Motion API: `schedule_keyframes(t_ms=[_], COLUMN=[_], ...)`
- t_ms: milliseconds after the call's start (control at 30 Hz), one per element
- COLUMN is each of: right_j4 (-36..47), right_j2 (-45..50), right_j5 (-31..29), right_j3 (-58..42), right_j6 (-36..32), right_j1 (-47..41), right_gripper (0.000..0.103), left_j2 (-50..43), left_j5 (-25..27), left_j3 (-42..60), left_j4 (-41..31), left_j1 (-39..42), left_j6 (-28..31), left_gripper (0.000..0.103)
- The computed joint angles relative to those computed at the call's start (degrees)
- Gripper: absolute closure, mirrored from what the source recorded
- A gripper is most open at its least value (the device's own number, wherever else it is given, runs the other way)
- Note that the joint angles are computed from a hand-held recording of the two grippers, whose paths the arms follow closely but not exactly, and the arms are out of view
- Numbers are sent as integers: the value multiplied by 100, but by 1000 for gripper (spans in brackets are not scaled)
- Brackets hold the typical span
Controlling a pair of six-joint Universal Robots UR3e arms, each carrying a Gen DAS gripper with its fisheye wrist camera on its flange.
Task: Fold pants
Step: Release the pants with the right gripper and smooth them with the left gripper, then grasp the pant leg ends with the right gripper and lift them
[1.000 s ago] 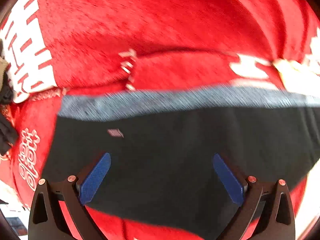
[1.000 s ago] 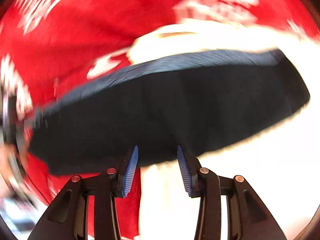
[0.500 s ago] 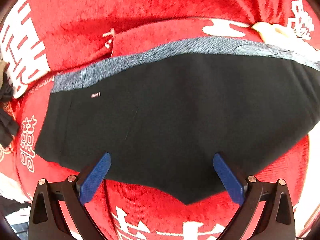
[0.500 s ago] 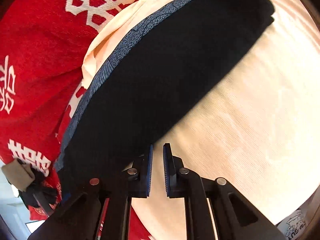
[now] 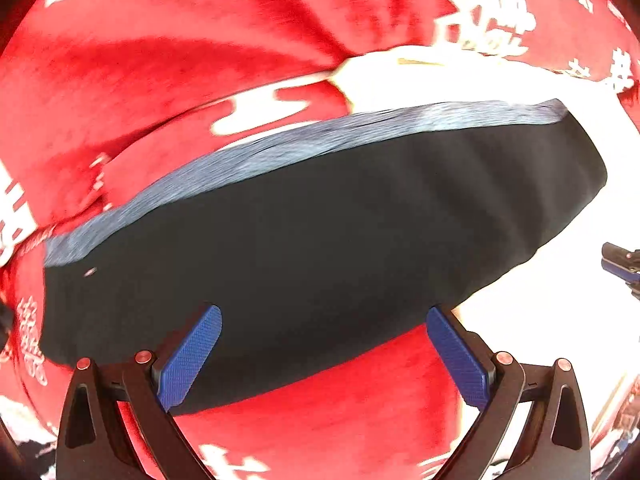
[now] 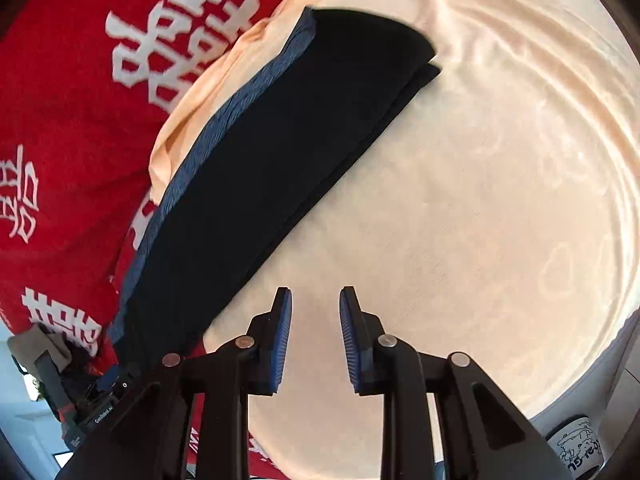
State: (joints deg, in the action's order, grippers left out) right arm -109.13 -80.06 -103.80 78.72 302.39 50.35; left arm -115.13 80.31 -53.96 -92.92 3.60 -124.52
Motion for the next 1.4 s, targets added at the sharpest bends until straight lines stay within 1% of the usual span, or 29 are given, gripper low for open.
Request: schedule_keyframes(t_ms=[133, 333, 467, 567, 633, 667, 733, 767, 833, 867, 933, 1000, 1100, 1167, 1233, 1267, 1300, 1333, 1367, 1400], right_j4=[-154, -500, -892, -1349, -1820, -2041, -2524, -2737, -3409, -3640, -4387, -5057, -5772, -5968, -6426, -6625, -6846, -6972, -6987, -6888], right_j2=[-542, -1485, -1876, -2085, -2203, -2245, -2322, -2342, -2358, -2358, -2256, -2083, -1772, -1717, -1551, -1467, -1361, -1294, -1297, -1402], right_j5=[-45, -74, -27, -45, -165, -236, -383, -464, -550, -565, -566, -660, -1076, -1212, -1294, -1310, -1248, -1230, -1247, -1085], right_j3=[680, 1855, 2454, 2897, 3246, 3393, 3714, 3847, 4226, 4352, 4726, 5000, 5192, 5246, 5335, 5377, 5444, 5490, 5515, 5520], right_j6=[59, -151, -329, -351, -317, -298, -276, -268, -352, -370, -372, -314, -175, -247, -563, -704, -817, -807, -759, -755], right_j1=[-66, -349, -508, -554, -540, -524, -533, -527, -560, -566, -598, -586, -470, -511, -669, -741, -861, -908, -914, -1044], right_gripper=[76, 76, 76, 75, 75, 72, 56, 55, 54, 54, 54, 54, 54, 54, 52, 52, 52, 54, 55, 58], left_j2=[98, 31, 15, -72, -182, -229, -305, -325, -301, -286, -331, -292, -183, -182, -285, -372, -397, -377, -419, -425], left_j5=[32, 193, 342, 395, 429, 443, 449, 453, 481, 543, 672, 507, 422, 395, 393, 437, 480, 470, 395, 307], left_j3=[-205, -372, -422, -345, -247, -203, -172, -219, -468, -675, -915, -1088, -1334, -1354, -1136, -903, -764, -677, -399, -277], left_j4=[122, 402, 491, 522, 560, 579, 668, 776, 1104, 1361, 1620, 1733, 1954, 1974, 1764, 1568, 1502, 1526, 1329, 1273], left_j1=[-505, -1110, -1348, -1468, -1555, -1599, -1663, -1697, -1773, -1814, -1868, -1774, -1720, -1704, -1698, -1714, -1726, -1720, -1718, -1691], left_j6=[-478, -1142, -1318, -1492, -1663, -1753, -1907, -1988, -2120, -2183, -2304, -2502, -2433, -2375, -2353, -2350, -2369, -2378, -2343, -2298], left_gripper=[0, 0, 0, 0, 0, 0, 0, 0, 0, 0, 0, 0, 0, 0, 0, 1, 6, 24, 29, 29])
